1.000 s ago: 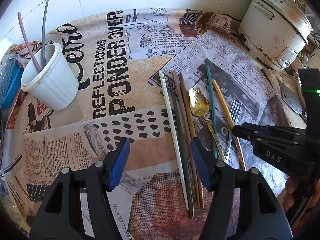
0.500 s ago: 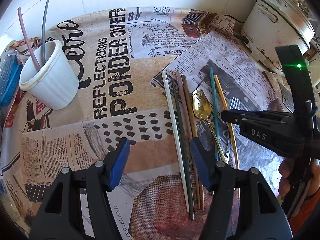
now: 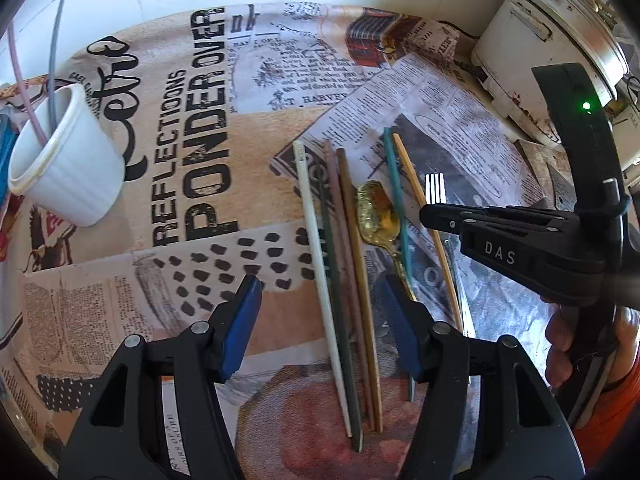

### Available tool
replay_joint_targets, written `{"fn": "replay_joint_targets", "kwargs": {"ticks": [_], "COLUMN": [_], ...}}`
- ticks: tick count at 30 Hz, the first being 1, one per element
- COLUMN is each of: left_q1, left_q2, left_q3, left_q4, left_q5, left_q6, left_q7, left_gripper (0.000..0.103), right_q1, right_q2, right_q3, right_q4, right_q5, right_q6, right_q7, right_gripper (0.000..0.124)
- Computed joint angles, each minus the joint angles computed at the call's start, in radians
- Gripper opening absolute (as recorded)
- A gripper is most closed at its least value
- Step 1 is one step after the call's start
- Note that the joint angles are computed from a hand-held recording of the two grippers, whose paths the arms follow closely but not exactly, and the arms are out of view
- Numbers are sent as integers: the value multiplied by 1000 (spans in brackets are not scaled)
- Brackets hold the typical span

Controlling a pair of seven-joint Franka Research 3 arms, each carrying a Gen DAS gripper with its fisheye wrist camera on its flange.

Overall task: Organize utensils
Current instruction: 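Grasp the yellow chopstick with the right gripper and lift it, then grasp the gold spoon with the left gripper while the right holds the yellow chopstick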

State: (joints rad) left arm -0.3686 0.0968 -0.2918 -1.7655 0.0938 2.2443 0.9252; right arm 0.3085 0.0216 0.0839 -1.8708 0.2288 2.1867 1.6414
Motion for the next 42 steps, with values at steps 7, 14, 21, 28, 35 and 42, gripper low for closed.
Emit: {"fn": "replay_joint_targets", "kwargs": {"ticks": [7, 14, 21, 28, 35, 42], "left_q1": [-4, -5, -9, -39, -26, 11], "left_q2": [75, 153, 211, 270, 307, 230], "left_q3": [-15, -26, -17, 5, 11, -14], "left_q4": [71, 140, 206, 302, 370, 298], "left_q5": [-83, -160, -153, -30, -14, -104], "left_q6": [-4, -8, -24, -86, -120, -65], "left_q7": [58, 95, 39, 8, 29, 74], "left_gripper": [56, 52, 51, 50, 40, 40], "right_q1": [-17, -43, -61, -69, -75, -82], "right_q2": [-74, -130, -154, -157, -163, -173], "right_q3": [-10, -19, -23, -25, -27, -30], "right_q4": [-63, -105, -124, -123, -131, -146], "right_q5": [17, 28, 30, 34, 33, 38], "right_q6": [31, 63, 81, 88, 99, 116], "right_q7": [-19, -6, 7, 9, 20, 20], "right_gripper": [6, 6, 6, 6, 6, 6]}}
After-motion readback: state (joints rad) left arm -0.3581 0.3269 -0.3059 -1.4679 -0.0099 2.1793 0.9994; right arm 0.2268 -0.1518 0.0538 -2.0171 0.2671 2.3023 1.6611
